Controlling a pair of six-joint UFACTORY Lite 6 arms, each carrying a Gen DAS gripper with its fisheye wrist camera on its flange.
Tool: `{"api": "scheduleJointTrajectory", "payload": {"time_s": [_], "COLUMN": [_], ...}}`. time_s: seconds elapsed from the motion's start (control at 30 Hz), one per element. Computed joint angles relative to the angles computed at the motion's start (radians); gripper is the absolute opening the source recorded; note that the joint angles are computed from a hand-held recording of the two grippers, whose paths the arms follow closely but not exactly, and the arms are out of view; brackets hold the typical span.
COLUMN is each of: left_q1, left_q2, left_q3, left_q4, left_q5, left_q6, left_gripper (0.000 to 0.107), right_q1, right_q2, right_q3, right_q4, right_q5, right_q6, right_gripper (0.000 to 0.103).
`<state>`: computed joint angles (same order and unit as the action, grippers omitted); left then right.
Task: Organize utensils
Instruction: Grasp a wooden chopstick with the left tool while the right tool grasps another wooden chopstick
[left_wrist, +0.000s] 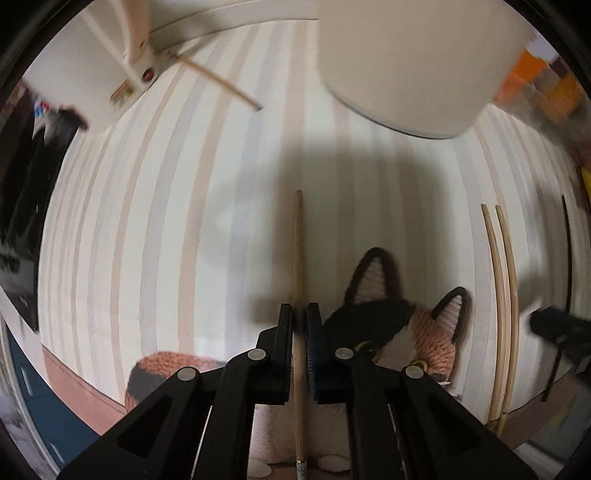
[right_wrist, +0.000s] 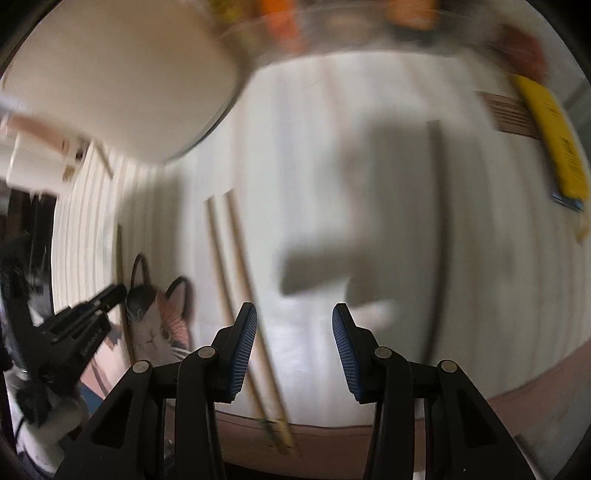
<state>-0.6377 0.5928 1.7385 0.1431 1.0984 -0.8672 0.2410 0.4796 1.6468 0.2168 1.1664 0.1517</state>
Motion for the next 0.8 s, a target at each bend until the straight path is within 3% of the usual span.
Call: {"api": "scheduleJointTrajectory", "payload": {"time_s": [0.07, 0.17, 0.27, 0.37, 0.43, 0.47, 0.63, 0.73, 0.8], "left_q1": [0.031, 0.079, 0.094, 0.07, 0.058, 0.045, 0.054, 0.015, 0.001], "left_q2": [-0.057, -0.152, -0.177, -0.15, -0.126, -0.114, -0.097, -0.087, -0.043], "left_q3": [-0.076, -0.192, -0.207, -0.152, -0.119, -0.105, -0.092, -0.097, -0.042], "left_q4": [-0.041, -0.112, -0.168, -0.244, -0.25, -0.248, -0.236, -0.225, -0.216], "left_q5": [-0.047, -0.119, -0.127, -0.144, -0.143, -0.14, -0.121, -0.128, -0.107], "left_q6": [0.014, 0.051, 0.077, 0.094, 0.092, 0.084, 0.095, 0.039, 0.018], "left_gripper": [0.005, 0.005, 0.006, 0.018, 0.02, 0.02, 0.02, 0.02, 0.02], "right_q1": [0.053, 0.103, 0.076, 0.024, -0.011, -0.034, -0.151, -0.145, -0.11], "right_q2": [0.039, 0.056, 0.022, -0.01, -0.031, -0.053, -0.092, -0.079, -0.059], "right_q3": [0.023, 0.046, -0.009, -0.056, -0.086, -0.12, -0.153, -0.134, -0.125], "right_q4": [-0.053, -0.158, -0.18, -0.194, -0.207, -0.169, 0.068, 0.177, 0.199], "right_q5": [0.009, 0.034, 0.014, 0.012, 0.008, -0.033, -0.024, -0.008, -0.028], "right_q6": [0.019, 0.065, 0.079, 0.073, 0.064, 0.026, -0.133, -0.191, -0.195], "right_gripper": [0.033, 0.0, 0.0, 0.0, 0.0, 0.0, 0.0, 0.01, 0.024]}}
